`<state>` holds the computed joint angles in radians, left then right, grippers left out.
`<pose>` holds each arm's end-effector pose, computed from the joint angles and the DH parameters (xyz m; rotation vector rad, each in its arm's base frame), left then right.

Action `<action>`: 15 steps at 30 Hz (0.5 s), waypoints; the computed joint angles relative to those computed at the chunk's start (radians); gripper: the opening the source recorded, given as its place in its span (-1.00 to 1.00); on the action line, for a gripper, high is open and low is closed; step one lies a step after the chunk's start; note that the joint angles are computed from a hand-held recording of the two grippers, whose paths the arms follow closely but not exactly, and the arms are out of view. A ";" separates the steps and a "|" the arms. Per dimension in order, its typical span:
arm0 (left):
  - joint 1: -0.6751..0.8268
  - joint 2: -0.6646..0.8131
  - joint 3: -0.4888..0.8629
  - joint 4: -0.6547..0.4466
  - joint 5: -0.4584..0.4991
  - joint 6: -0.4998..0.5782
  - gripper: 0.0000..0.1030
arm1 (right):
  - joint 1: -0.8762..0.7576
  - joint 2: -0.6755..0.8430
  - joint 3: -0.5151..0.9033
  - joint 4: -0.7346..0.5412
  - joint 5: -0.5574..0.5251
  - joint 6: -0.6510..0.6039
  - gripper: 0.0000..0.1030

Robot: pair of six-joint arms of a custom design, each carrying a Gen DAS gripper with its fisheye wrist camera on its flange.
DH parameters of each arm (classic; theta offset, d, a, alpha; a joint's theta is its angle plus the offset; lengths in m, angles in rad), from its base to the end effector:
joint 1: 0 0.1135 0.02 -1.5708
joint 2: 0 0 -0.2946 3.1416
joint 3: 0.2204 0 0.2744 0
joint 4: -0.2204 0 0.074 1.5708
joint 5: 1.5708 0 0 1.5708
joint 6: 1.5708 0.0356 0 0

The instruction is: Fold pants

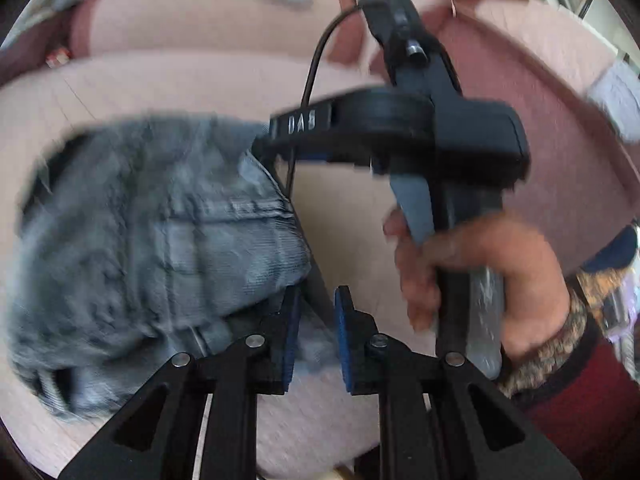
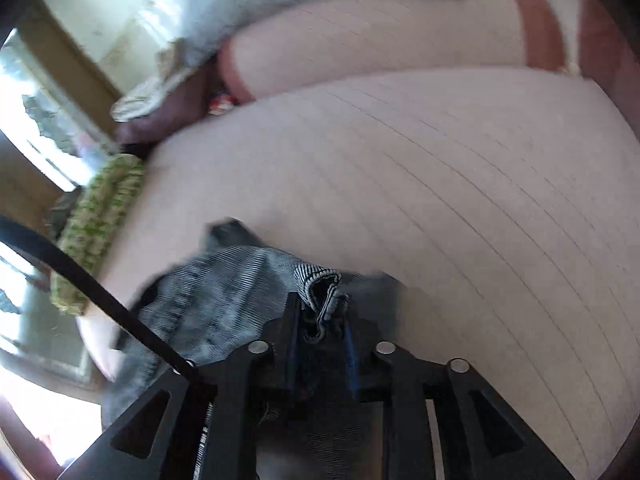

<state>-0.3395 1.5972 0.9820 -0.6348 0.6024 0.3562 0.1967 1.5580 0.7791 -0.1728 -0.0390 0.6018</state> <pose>0.2890 -0.1235 0.2044 1.0483 2.4929 -0.8354 0.3062 0.0624 0.1734 0.4997 2.5127 0.3645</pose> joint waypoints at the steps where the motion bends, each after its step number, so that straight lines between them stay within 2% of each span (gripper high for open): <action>1: 0.007 -0.017 -0.001 -0.021 0.014 0.017 -0.69 | -0.009 -0.010 -0.028 -0.003 0.023 0.007 -0.30; 4: 0.091 -0.111 0.005 -0.119 0.063 0.135 -0.63 | -0.070 -0.107 -0.107 0.008 -0.017 0.010 0.11; 5: 0.130 -0.126 0.024 -0.171 0.087 0.180 -0.59 | -0.079 -0.157 -0.129 -0.005 -0.003 0.010 0.11; 7: 0.239 -0.132 0.092 -0.310 0.155 0.289 -0.39 | -0.077 -0.257 -0.144 -0.065 0.055 0.022 0.11; 8: 0.294 -0.126 0.127 -0.369 0.184 0.341 -0.38 | -0.083 -0.297 -0.146 -0.087 0.061 0.023 0.11; 10: 0.406 -0.102 0.191 -0.447 0.238 0.402 -0.26 | -0.082 -0.386 -0.145 -0.126 0.070 0.036 0.10; 12: 0.475 -0.050 0.248 -0.438 0.266 0.358 -0.12 | -0.055 -0.463 -0.125 -0.152 0.052 0.049 -0.02; 15: 0.492 0.043 0.301 -0.286 0.207 0.159 -0.12 | 0.052 -0.467 -0.083 -0.123 0.041 0.092 -0.09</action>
